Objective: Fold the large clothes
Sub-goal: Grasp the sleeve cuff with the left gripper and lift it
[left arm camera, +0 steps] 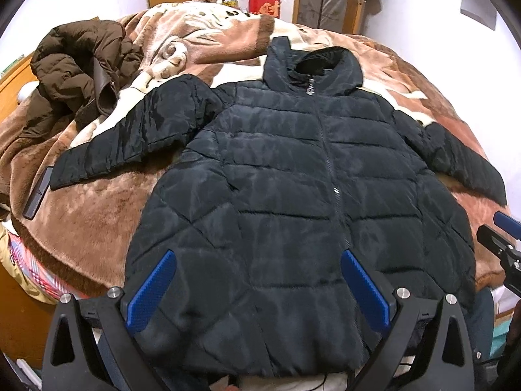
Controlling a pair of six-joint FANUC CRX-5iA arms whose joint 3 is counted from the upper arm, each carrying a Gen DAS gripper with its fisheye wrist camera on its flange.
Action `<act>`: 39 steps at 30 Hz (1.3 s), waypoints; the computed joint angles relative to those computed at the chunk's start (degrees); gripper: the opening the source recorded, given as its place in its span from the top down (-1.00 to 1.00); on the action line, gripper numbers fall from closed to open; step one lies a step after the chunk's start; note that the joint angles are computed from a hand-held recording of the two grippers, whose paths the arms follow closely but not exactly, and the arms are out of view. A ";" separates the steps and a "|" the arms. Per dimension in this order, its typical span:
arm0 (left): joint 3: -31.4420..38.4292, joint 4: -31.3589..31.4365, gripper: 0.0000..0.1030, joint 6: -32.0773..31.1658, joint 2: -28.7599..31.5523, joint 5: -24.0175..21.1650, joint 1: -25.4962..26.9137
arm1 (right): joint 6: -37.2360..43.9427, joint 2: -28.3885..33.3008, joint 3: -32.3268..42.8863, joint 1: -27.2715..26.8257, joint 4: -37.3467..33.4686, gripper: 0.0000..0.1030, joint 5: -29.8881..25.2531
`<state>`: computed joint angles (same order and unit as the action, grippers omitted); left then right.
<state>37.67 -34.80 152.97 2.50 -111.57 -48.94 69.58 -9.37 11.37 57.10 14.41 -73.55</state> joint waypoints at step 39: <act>-45.79 20.81 0.48 -11.03 -31.02 29.09 66.79 | 9.10 25.64 19.01 -7.61 -4.15 -0.42 -2.24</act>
